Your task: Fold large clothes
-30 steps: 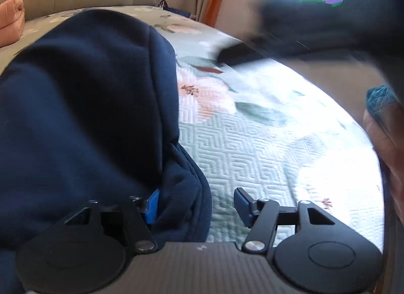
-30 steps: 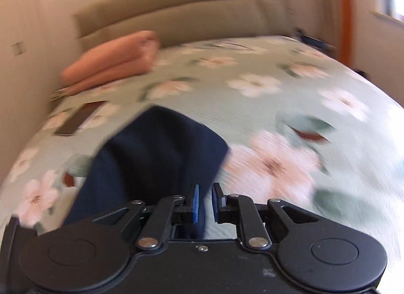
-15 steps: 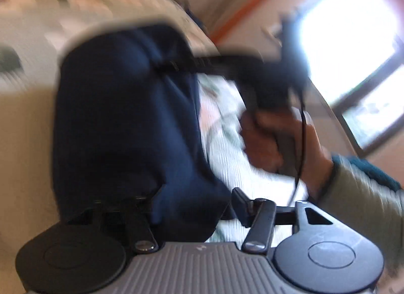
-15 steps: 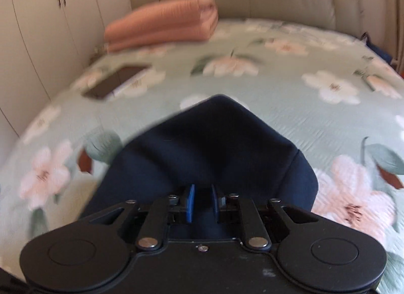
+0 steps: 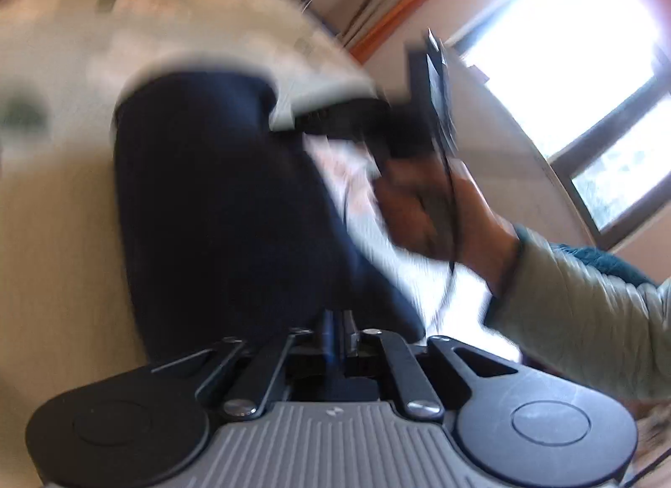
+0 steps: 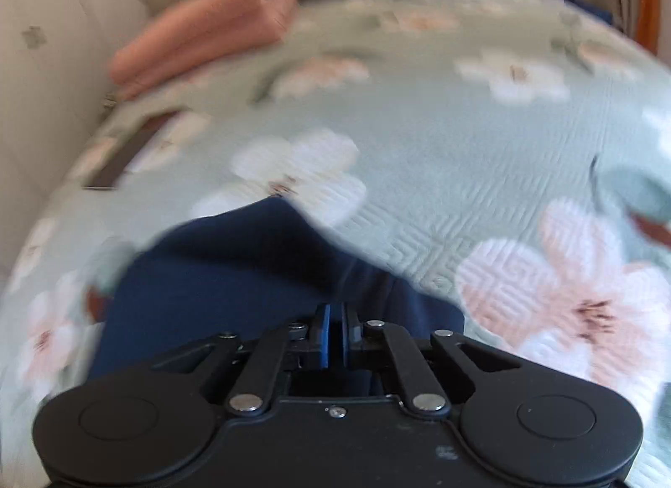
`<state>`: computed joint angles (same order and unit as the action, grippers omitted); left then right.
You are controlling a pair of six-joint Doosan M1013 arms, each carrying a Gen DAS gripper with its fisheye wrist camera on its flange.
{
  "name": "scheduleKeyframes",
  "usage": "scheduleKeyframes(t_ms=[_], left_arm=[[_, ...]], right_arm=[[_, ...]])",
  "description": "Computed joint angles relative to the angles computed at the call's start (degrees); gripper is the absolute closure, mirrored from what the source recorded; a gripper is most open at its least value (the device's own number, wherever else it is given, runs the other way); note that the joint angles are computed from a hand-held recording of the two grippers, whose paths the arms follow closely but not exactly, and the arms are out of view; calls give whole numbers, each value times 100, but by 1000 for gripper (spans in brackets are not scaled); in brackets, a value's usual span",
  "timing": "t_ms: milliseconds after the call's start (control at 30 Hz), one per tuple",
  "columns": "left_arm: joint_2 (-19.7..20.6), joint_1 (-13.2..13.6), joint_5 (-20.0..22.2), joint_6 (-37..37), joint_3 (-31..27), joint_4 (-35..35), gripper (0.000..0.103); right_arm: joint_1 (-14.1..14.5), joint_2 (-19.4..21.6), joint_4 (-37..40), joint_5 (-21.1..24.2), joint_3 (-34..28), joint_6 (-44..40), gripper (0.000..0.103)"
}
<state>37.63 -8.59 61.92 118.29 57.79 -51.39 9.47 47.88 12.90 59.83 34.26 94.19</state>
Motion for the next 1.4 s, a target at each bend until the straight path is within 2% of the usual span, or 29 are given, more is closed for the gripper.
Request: scheduleKeyframes(t_ms=[67,133,167,233,300,333,367,400,433,467,567,600,633,667,767,800,867,933,1000,1033,1067,1133,1233,1400], left_arm=[[121,-59,-461,73,-358,79,66],[432,-89,-810,-25,-837,-36,59],[629,-140,-905,-183,-1114,82,61],[1143,-221,-819,-726,-1889,558,65],[1672,-216,-433,-1419,-2707,769,84],[1831,-157,-273,-1710,-2956,854,99],[1986,-139,-181,-1953,-3164,870,99],[2048,-89,-141,-2035,-3193,782,99],[2090,-22,-66,-2104,-3238,701,99],[2062,-8,-105,-2071,-3149,583,99],[1928,24,-121,-2039,-3051,659,100],[1801,57,-113,-1949,-2900,487,97],[1579,114,-90,-1755,-2614,212,90],[1358,166,-54,-1395,-2266,-211,83],[789,244,350,-424,-1360,-929,80],[669,240,564,-354,-1158,-903,80],[487,209,926,-258,-800,-719,82],[354,158,1173,-265,-513,-328,84],[127,144,899,-167,-50,-106,91],[97,167,838,-284,57,-130,97],[98,205,837,-415,115,-235,100],[52,261,799,-441,255,-401,100],[-29,251,657,-341,417,-309,100],[-107,309,580,-520,661,-497,100]], right_arm=[[15,-616,211,-465,899,-369,86],[77,-1077,382,-665,1583,-579,85],[156,-1280,215,-791,1901,-569,85],[348,-1567,-431,-823,2380,-206,85],[427,-1714,-506,-590,2735,58,85],[438,-1720,-426,-367,2842,177,85],[448,-1719,-354,-106,2948,362,85],[460,-1789,-280,-128,3167,514,85],[500,-1930,-336,-444,3446,551,85],[558,-1985,-505,-519,3520,426,86],[525,-1949,-458,-167,3341,429,86],[479,-1951,-394,-83,3283,445,85],[446,-1976,-412,-127,3246,422,85],[432,-2031,-532,-335,3252,354,85],[399,-2076,-852,-1162,3219,261,85],[367,-2024,-808,-1434,3162,264,85],[318,-1809,-702,-1670,2926,215,85],[334,-1612,-941,-1875,2764,396,85],[313,-1332,-855,-1482,2436,382,85],[296,-1232,-776,-1198,2319,401,85],[275,-1185,-618,-1056,2299,380,85],[279,-1271,-649,-1150,2474,422,85],[257,-1390,-641,-945,2596,484,83],[282,-1496,-1072,-42,2608,830,82]])
